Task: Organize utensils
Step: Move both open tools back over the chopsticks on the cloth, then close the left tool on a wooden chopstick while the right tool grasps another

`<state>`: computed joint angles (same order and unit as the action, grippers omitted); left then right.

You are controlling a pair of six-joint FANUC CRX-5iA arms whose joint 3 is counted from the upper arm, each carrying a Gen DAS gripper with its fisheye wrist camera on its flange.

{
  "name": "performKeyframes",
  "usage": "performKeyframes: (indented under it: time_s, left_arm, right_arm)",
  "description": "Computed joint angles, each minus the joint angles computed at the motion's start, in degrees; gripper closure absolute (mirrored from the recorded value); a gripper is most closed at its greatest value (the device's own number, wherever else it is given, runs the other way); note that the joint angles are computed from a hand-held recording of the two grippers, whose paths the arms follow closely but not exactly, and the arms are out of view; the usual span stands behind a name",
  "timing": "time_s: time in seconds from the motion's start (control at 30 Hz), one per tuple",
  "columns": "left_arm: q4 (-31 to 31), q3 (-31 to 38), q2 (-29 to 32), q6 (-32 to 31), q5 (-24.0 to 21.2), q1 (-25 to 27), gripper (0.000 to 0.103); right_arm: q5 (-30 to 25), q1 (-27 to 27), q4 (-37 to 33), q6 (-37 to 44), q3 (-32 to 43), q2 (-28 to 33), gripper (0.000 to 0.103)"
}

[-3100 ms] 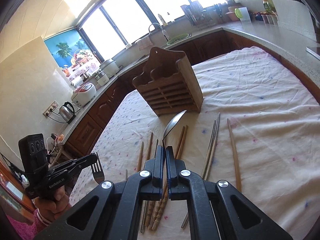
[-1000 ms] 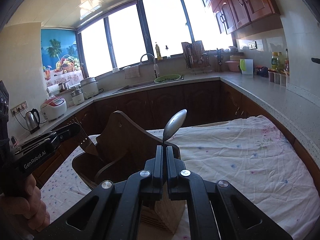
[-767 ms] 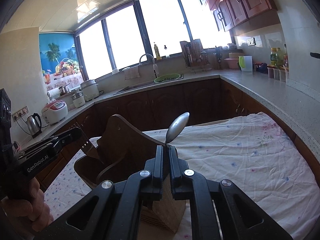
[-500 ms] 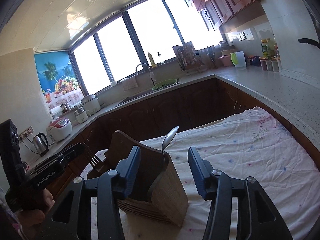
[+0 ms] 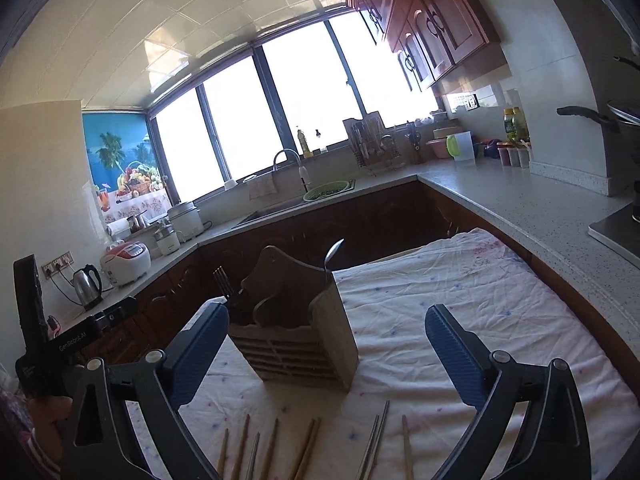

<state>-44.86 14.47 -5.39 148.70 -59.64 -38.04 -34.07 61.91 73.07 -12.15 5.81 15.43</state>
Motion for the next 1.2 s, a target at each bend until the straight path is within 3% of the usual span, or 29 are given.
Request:
performKeyframes:
  time_s: [0.17,0.27,0.47,0.73,1.07,1.2]
  left_arm:
    - [5.2,-5.5,-4.0,3.5,0.4,0.1,0.008]
    - [4.7,-7.1,-4.7,6.7,-2.0,-2.1,0.003]
    - [1.2,-9.2,-5.0,11.6,-4.7,-7.9,0.003]
    - [10.0,-8.0,-1.8,3.4,-7.1,-5.8,0.003]
    - [14.0,-6.0,1.0,-0.7,-7.4,-3.9,0.004]
    - [17.6,-5.9,1.9,-4.3,-5.2,-1.8,0.016]
  right_arm:
    - [-5.6,4.2,-1.0,1.2,-4.4,-3.2,0.0]
    - [-10.6,7.0,-5.3,4.6,-4.8,-4.0,0.0]
    - [-12.3,9.4,-10.1,4.9,-8.0,-6.3,0.0]
    - [-10.9,9.7,-11.7,2.6,-11.7,-8.3,0.0]
    - [-9.1,9.1,-14.8,3.4,-12.0,-8.4,0.002]
    - [-8.3,8.6,-18.0,6.0,-10.7,-7.6,0.01]
